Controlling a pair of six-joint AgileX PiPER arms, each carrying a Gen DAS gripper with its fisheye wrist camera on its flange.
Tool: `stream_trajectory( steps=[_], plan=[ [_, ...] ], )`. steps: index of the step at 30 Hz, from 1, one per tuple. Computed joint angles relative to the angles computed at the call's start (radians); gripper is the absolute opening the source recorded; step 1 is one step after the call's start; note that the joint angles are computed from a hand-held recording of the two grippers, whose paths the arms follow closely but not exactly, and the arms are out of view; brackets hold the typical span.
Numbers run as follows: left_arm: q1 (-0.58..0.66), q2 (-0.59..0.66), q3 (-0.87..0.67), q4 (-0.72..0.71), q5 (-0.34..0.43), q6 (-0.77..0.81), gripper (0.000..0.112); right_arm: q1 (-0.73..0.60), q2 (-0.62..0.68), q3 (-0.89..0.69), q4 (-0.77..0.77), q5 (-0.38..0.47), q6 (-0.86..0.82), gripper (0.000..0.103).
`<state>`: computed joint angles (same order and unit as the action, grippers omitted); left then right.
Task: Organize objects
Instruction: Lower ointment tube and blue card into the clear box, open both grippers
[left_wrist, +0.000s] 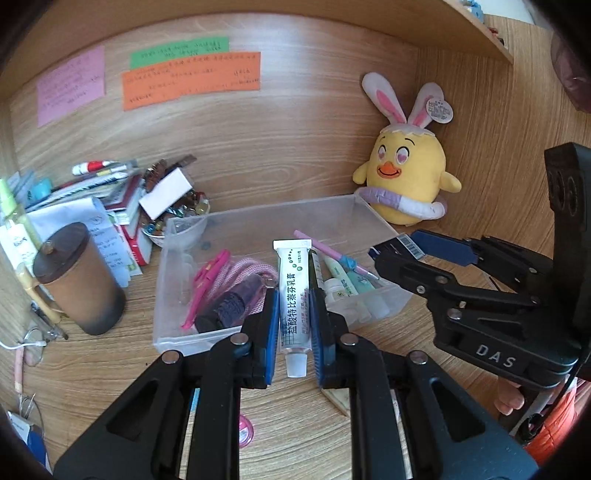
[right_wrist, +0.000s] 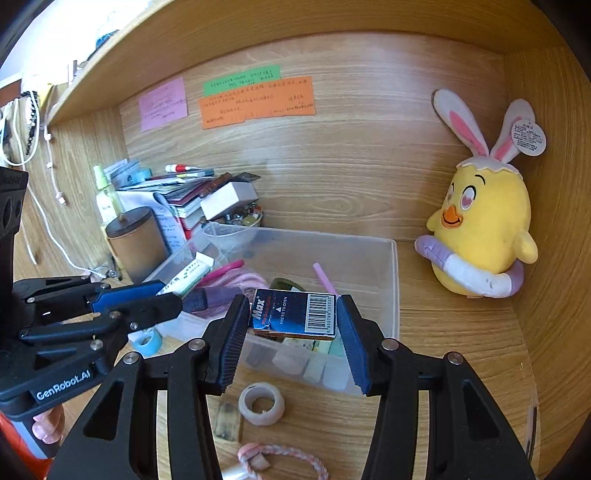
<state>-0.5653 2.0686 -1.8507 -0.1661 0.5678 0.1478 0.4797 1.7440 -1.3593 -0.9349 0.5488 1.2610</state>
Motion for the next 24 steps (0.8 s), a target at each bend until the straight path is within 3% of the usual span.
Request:
stream_trajectory(
  steps=[10,19,24],
  plan=[
    [0.008,0.21,-0.336,0.019,0.229,-0.032,0.015,-0.073,0.121,-0.132,0.238,0.002,-0.264,0.045],
    [0.011,0.33,-0.547,0.036,0.357,-0.054,0.015,-0.108,0.199,-0.217,0.379,0.029,-0.4,0.045],
    [0.021,0.336,-0.564,0.009,0.375,-0.045,0.016,-0.113,0.202,-0.222,0.399,0.029,-0.415,0.046]
  ],
)
